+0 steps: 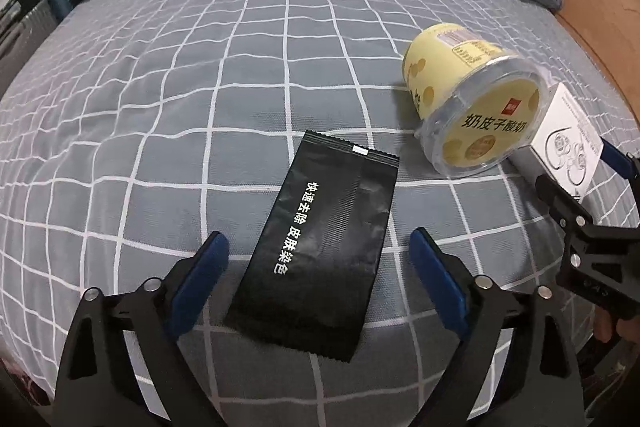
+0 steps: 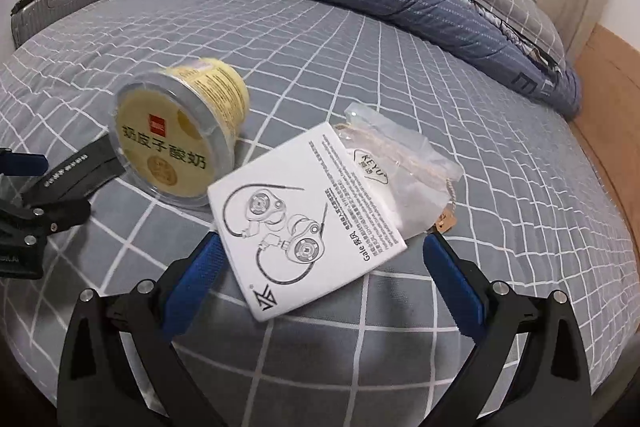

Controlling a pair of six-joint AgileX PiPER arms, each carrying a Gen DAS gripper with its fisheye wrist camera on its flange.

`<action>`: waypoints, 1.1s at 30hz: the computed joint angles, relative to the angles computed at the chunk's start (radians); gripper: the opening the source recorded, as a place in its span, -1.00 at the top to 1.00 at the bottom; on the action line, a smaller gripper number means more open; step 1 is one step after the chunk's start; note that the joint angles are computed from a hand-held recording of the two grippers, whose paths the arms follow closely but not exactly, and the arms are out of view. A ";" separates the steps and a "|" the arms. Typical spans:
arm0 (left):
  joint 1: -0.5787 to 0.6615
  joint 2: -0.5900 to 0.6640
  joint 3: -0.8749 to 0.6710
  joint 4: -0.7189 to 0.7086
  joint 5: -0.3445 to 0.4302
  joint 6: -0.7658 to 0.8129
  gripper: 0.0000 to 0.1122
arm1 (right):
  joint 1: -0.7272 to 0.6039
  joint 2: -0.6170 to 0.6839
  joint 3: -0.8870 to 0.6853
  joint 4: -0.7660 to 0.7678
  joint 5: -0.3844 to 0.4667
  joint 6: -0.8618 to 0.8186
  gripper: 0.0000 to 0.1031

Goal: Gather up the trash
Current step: 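Grasp the black packet with the left tool while the right tool grasps the white box, then lift the black packet and white box with both tools and carry them over the bin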

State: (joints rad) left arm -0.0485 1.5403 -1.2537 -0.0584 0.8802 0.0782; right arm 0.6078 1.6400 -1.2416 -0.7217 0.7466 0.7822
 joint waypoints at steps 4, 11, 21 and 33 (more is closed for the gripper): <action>0.007 0.013 -0.005 0.001 -0.002 0.002 -0.40 | 0.012 0.001 0.001 -0.033 0.003 0.012 -0.84; 0.020 0.010 -0.001 -0.006 0.002 0.023 -0.13 | 0.022 0.011 -0.021 -0.010 0.018 -0.011 -0.54; 0.030 -0.010 -0.011 -0.016 0.010 0.025 -0.01 | 0.005 -0.019 -0.016 0.016 0.002 -0.017 -0.52; 0.011 -0.065 -0.003 0.026 -0.002 -0.043 -0.01 | -0.004 -0.067 -0.019 0.068 -0.008 -0.017 -0.51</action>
State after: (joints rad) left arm -0.0373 1.4753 -1.2562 -0.0325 0.8784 0.0355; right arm 0.6033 1.5733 -1.2608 -0.6533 0.7386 0.7654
